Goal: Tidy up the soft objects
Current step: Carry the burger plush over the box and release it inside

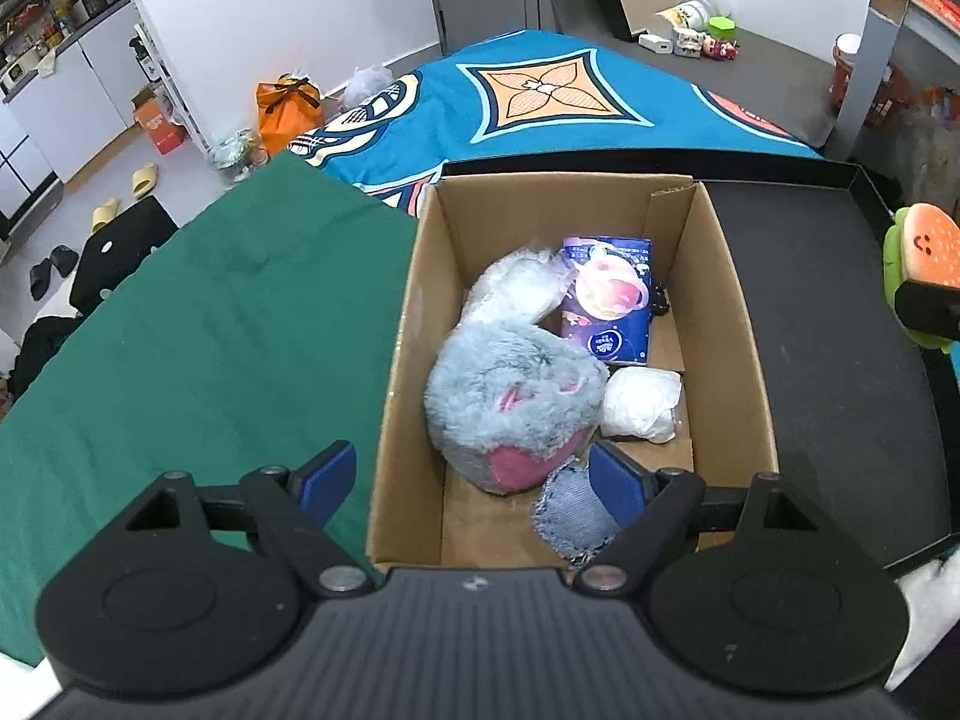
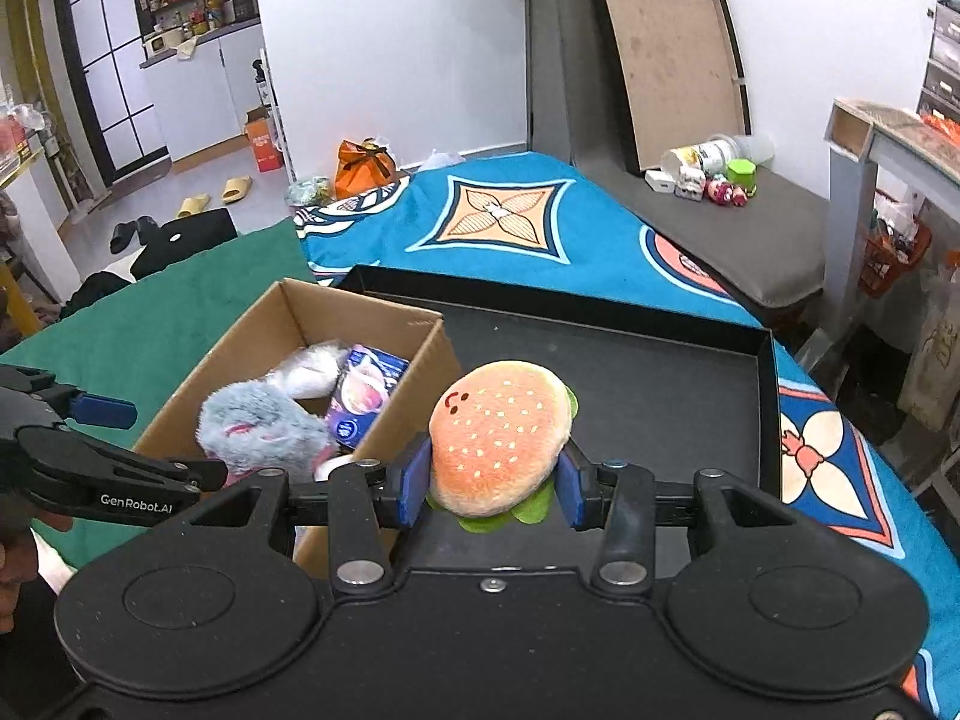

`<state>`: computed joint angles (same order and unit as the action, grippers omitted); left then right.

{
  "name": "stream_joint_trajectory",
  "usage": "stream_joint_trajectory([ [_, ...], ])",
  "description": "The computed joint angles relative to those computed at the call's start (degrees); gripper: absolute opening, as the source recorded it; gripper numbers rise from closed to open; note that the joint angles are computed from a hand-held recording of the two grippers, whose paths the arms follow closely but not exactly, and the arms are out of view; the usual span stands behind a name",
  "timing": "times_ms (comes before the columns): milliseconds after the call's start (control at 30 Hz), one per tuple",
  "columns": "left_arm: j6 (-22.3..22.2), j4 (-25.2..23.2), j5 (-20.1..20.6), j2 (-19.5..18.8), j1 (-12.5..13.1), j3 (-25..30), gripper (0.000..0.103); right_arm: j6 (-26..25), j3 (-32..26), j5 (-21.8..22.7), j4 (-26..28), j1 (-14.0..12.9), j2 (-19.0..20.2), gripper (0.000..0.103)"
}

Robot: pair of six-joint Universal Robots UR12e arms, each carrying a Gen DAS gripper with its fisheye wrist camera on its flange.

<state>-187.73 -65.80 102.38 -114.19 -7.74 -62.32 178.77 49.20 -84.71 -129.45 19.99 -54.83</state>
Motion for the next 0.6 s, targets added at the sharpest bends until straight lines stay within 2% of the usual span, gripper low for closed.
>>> stream_joint_trajectory([
  [333, -1.73, -0.93, -3.46, 0.93, 1.76, -1.95, 0.080, -0.15, -2.85, 0.48, 1.76, 1.64, 1.15, 0.043],
  [467, -2.93, -2.40, -3.97, 0.74, 2.27, -1.94, 0.066, -0.74, -4.74, 0.55, 2.88, 2.37, 2.12, 0.043],
  [533, -2.91, -1.64, -4.65, 1.02, 2.47, -2.43, 0.063, -0.95, -5.69, 0.64, 3.56, 2.73, 2.59, 0.043],
  [600, -3.39, -1.58, -5.39, 1.25, 2.75, -2.91, 0.052, -1.17, -6.29, 0.81, 3.99, 3.05, 2.88, 0.043],
])
